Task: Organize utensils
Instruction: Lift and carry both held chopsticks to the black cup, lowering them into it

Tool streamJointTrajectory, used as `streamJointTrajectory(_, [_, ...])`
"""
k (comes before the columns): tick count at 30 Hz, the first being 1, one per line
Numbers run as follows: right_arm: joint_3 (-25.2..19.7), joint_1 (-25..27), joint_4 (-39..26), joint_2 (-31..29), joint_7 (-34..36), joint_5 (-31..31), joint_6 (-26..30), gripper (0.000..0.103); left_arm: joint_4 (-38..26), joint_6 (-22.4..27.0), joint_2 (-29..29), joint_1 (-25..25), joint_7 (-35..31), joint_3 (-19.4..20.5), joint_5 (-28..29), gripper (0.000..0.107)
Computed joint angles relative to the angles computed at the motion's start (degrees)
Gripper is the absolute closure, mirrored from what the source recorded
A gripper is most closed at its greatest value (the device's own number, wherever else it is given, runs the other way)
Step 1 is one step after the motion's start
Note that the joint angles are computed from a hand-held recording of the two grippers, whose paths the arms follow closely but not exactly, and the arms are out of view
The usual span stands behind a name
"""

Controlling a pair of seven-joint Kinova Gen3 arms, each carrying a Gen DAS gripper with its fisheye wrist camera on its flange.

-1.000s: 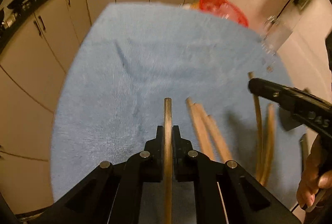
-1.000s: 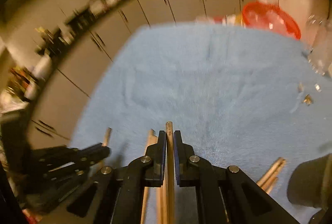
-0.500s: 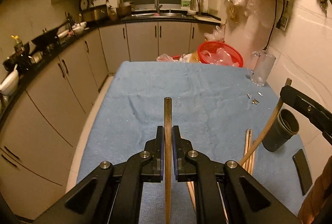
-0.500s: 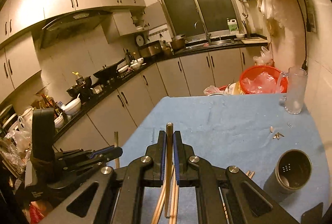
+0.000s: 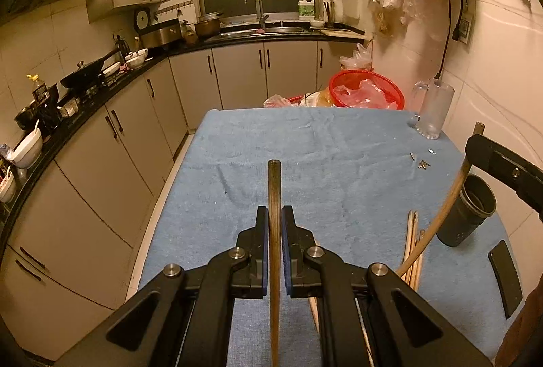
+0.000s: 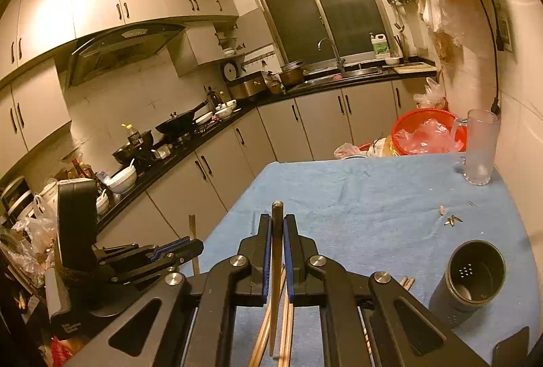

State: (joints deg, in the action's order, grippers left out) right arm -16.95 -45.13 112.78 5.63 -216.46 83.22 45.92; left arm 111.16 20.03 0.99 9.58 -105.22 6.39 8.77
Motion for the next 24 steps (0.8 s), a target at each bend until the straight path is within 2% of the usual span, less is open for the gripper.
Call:
streamJointTrajectory(8, [-0.9,-0.3,0.9,-1.6,-1.2,0.6,1.7,0.096,-0.3,0.9,-1.0,-0.2,-1.3,-0.3,1.8,0.1])
streamJointTrajectory(14, [-1.9,-0.5,2.2,-3.2,-2.8,1.1,3.9,0.096,-1.4,3.2,-1.8,-0.9,-7.8,-1.4,8.4,0.1])
streamJointTrajectory(24, [-3.4,0.8,5.6,-7.5,-6.6,1.7,5.9,0.096,-4.5,7.6,-3.1,-0.5,-12.7,-1.9,14.2,0.1])
